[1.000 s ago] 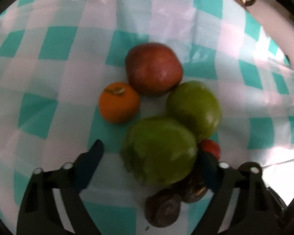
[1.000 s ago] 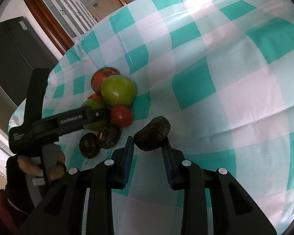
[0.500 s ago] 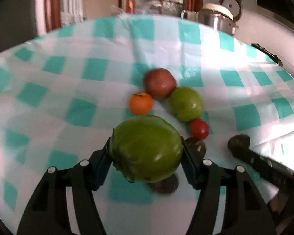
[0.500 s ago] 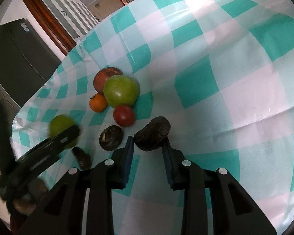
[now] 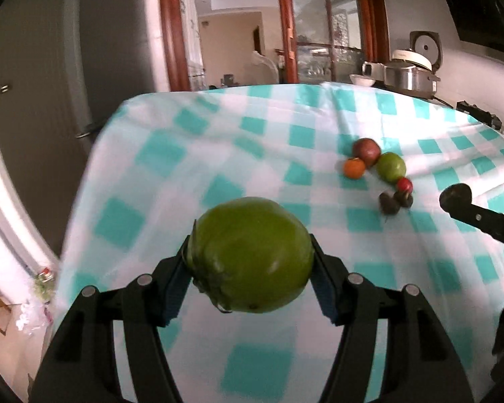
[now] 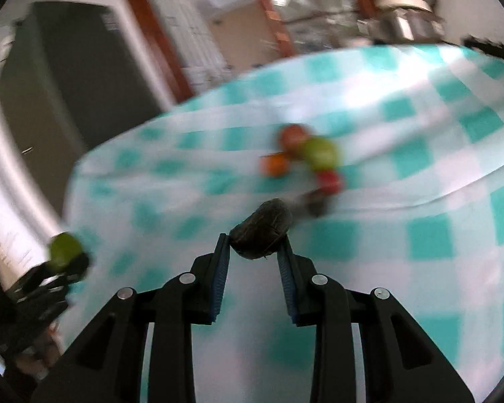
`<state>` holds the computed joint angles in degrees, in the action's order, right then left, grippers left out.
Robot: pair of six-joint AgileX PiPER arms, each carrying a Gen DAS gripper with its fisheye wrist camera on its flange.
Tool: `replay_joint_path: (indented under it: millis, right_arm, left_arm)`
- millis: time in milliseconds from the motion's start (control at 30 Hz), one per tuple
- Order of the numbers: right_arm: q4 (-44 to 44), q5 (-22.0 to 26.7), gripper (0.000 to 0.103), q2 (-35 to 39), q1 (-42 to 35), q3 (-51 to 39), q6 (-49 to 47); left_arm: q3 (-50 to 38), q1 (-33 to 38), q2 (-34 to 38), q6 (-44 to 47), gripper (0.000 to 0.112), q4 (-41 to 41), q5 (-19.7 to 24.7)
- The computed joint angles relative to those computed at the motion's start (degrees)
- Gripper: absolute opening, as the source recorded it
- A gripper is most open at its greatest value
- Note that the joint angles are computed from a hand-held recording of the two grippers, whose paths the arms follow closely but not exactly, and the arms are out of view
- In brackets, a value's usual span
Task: Organize fruits
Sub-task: 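Carry both fruits down into the white box and open both tools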
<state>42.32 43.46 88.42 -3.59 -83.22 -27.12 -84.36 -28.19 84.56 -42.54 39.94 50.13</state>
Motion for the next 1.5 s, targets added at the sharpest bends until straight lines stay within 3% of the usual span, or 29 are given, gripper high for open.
replay_joint_path:
  millis: [167, 367, 467, 600, 700, 767, 900, 1133, 1233, 1500]
  right_arm:
    - [-10.98, -1.61, 0.03, -12.08, 16.89, 9.41, 6.43]
    - [-30.17, -3.08, 0.03, -12.5, 39.93, 9.06, 20.24]
    - [-36.71, -2.41, 0.03, -10.53, 48.64, 8.13, 24.64]
    - [-42.63, -1.45, 0.03, -5.97, 56.33, 5.92, 27.04]
    - [-45.95, -0.46, 0.03, -1.5, 61.06, 4.87, 26.94]
    - [-47.14, 0.58, 0.03, 2.01, 62.98, 4.45, 26.18]
    - [-45.13, 4.69, 0.03, 10.93, 62.6, 1.25, 22.51]
    - [-43.02, 16.93, 0.03, 28.53, 61.32, -11.93, 21.72]
    - [-44.43, 20.45, 0.03, 33.75, 62.12, -16.84, 22.19]
    - [-46.35, 25.11, 0.03, 39.55, 63.1, -23.44, 23.02]
  left_arm:
    - [16.34, 1.17, -16.92, -0.38, 0.064, 1.97, 2.26]
    - [29.38, 6.86, -34.05, 1.09, 0.064, 3.11, 8.33]
    - [32.04, 19.28, -39.5, 10.83, 0.064, -5.23, 6.22]
    - [36.28, 42.2, -43.6, 32.68, 0.064, -23.48, 0.65]
    - [39.43, 56.61, -42.7, 49.87, 0.064, -38.23, -1.28]
    - [42.41, 61.47, -40.61, 56.04, 0.064, -43.01, -1.02]
    - [48.49, 63.91, -33.3, 58.82, 0.064, -43.55, -2.81]
    - [50.95, 63.47, -12.84, 57.89, 0.064, -39.44, -7.68]
    - [49.09, 64.12, -6.94, 59.36, 0.064, -39.68, -6.13]
    - [47.67, 61.81, -1.21, 53.6, 0.064, -32.54, -5.73]
